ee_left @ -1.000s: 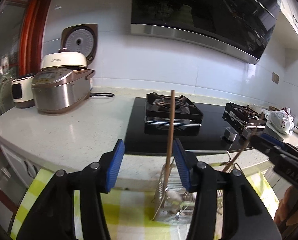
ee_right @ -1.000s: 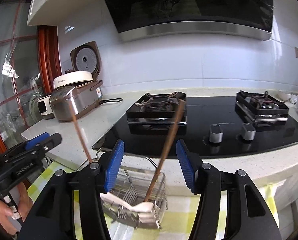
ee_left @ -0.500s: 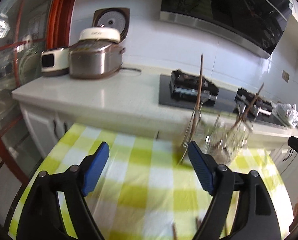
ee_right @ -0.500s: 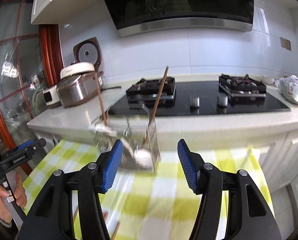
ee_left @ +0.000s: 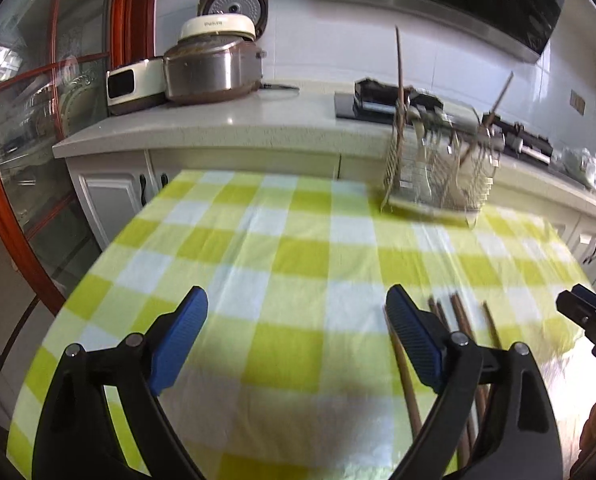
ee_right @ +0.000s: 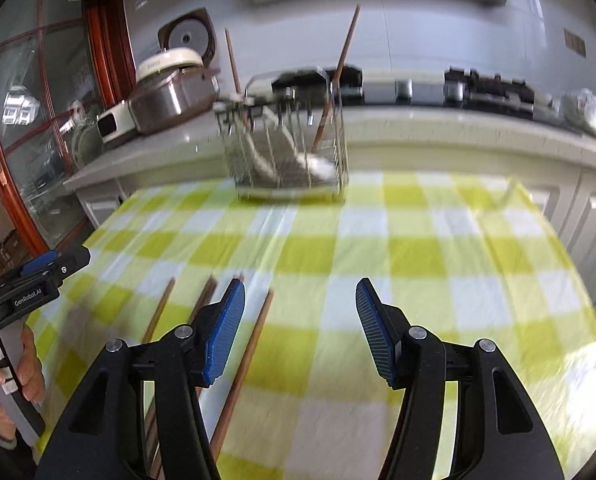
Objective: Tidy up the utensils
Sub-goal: 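Move both open tools back over the remaining wooden chopsticks, then grasp a wooden chopstick with the right tool while the left tool grasps another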
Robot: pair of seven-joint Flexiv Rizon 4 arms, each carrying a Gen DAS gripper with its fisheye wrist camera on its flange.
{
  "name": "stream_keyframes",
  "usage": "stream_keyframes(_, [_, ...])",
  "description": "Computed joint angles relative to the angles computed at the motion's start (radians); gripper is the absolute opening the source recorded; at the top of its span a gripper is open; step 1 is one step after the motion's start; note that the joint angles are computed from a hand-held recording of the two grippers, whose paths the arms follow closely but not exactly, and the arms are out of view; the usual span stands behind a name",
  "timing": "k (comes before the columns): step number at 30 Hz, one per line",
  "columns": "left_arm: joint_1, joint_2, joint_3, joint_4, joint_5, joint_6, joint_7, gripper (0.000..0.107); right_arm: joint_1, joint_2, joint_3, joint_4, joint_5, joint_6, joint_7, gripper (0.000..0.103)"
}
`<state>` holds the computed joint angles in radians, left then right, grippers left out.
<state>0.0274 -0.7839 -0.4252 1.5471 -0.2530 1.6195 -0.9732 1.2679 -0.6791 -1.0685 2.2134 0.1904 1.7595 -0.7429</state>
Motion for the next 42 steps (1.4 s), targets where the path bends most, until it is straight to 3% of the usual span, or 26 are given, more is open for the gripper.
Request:
stream_keyframes(4, [-0.046,0.010,0.066,0.009,0.008,-0.040,-0.003,0.088,-0.026,0.016,0.058,-0.010,-0.027,-0.056,0.026,0.056])
stream_keyframes(8, [-0.060,0.014,0.083,0.014,-0.005,-0.077,0.002,0.088,-0.067,0.044,0.116,-0.024,-0.095,-0.110,0.061,0.056])
stream_keyframes(21, [-0.106,0.022,0.146,0.016,-0.024,-0.129,0.016,0.088,-0.147,0.083,0.181,-0.062,-0.294,-0.230,0.165,0.054])
stream_keyframes(24, [-0.105,0.018,0.147,0.008,-0.034,-0.150,0.017,0.088,-0.136,0.085,0.164,-0.060,-0.350,-0.266,0.184,0.048])
stream_keyframes(26, [-0.111,0.016,0.156,0.002,-0.037,-0.161,0.016,0.088,-0.126,0.089,0.149,-0.050,-0.385,-0.270,0.195,0.033])
stream_keyframes(31, [-0.135,0.015,0.185,-0.005,-0.030,-0.179,0.015,0.088,-0.105,0.103,0.122,-0.014,-0.450,-0.249,0.215,0.013])
stream_keyframes(42, [-0.148,0.023,0.191,0.004,-0.027,-0.192,0.003,0.088,-0.121,0.139,0.152,0.047,-0.373,-0.141,0.124,0.006])
